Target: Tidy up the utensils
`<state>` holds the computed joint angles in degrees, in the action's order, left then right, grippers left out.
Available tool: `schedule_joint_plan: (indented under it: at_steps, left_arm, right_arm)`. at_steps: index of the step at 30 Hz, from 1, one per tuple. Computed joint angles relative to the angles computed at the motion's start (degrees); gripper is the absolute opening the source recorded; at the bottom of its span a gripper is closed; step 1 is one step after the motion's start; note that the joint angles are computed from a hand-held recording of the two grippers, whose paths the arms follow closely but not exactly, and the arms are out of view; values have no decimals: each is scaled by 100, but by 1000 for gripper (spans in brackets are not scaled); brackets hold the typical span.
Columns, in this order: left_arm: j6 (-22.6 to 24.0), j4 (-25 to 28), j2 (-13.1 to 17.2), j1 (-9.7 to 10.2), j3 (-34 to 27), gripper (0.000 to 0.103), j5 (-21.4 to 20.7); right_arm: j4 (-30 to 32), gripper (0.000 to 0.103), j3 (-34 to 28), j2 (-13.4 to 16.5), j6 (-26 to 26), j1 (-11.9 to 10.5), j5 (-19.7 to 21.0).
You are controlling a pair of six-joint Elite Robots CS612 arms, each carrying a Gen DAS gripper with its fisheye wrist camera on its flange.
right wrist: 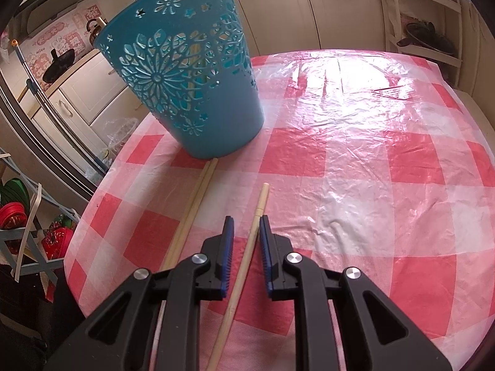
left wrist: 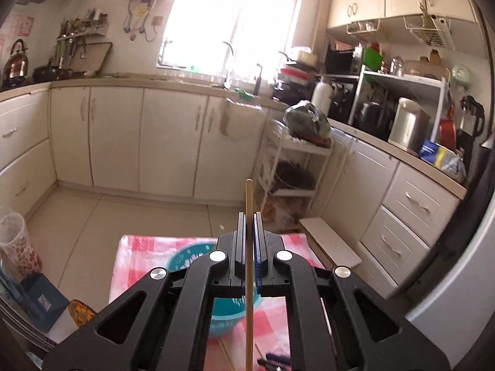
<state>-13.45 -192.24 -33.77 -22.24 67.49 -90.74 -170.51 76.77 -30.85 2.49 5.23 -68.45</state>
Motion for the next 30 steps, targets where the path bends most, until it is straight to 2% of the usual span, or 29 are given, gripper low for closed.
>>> schedule_joint_plan:
  at_steps: [3,8,11,15,20,26,27,29,30]
  left_arm:
    - [-187,-24,325,-50,-604,4,537]
    - [-171,144,872,-151,-1518,4,1436]
    - [-338,465,1122,-132,-1895,4,1543]
    - [-417,643,1258,-115,-1970,4,1625]
    - [-382,623,1289,-121,-1824,4,1720]
    - [-181,813,1177,-114,-1552,5,1598]
    - [-82,797,1140,-126,-1481,8,1626]
    - [-46,836,1008,-133,-1256,25,1624]
    - [-57,743,941,-143,-1120,42,1700]
  right_arm:
    - [-3,19,3,4,15,-22,87]
    - [6,22,1,9,23,-47,206]
    - [10,23,4,6,20,-52,244]
    - [14,25,15,-3,-1,-61,271]
    - [-3,26,26,-7,-7,-58,260]
    - [-10,26,36,-14,-23,-54,235]
    - [-12,26,38,-15,-21,-55,238]
    - [-9,26,38,-15,-15,-59,254]
    - [-9,26,37,-14,-8,-61,264]
